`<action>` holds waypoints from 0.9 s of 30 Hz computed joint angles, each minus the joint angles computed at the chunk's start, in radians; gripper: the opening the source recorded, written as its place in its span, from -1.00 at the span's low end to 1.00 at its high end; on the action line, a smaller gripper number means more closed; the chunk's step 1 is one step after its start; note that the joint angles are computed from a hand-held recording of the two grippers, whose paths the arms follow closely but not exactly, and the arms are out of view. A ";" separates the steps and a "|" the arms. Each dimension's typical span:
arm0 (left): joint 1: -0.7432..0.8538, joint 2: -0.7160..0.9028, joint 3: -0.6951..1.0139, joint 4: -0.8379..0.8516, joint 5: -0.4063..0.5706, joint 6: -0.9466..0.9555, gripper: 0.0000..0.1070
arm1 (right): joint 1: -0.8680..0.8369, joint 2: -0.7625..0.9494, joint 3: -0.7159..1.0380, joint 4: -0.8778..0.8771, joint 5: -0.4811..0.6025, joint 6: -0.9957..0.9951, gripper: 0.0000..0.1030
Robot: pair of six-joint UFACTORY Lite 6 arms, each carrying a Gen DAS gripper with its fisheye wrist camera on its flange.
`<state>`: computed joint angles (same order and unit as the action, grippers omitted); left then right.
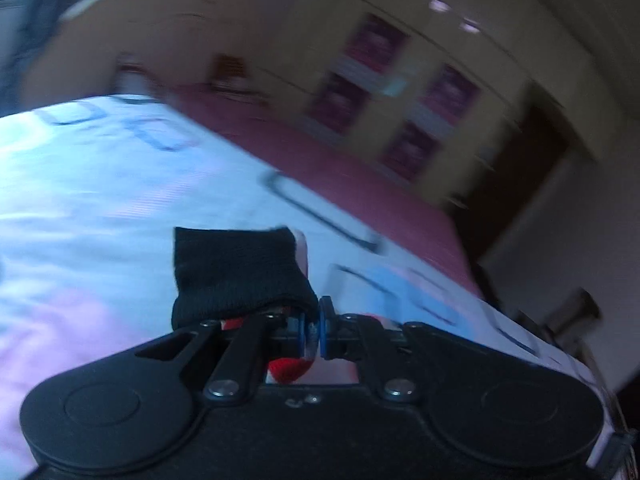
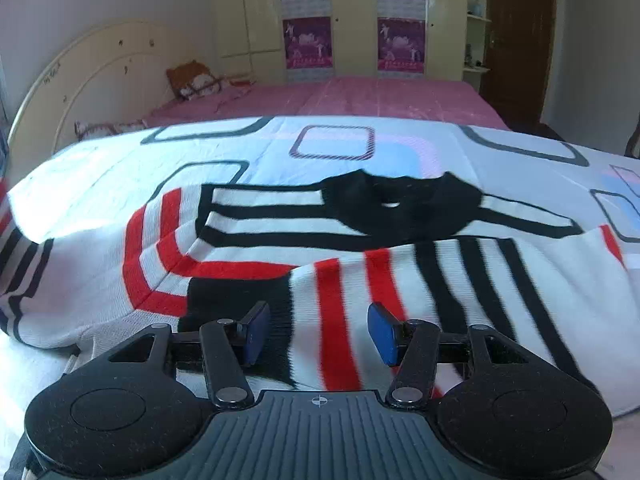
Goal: Fold small clothes
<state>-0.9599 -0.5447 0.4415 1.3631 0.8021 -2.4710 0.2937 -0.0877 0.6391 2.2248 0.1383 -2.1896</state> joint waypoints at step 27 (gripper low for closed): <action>-0.180 1.210 1.075 -0.077 -0.122 0.387 0.40 | -0.746 -0.059 0.040 -0.959 0.600 0.597 0.05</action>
<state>-1.1402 0.6655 1.5162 1.2860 0.6800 -2.0839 -0.4523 -0.1463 0.6791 1.2662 0.7382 -1.5929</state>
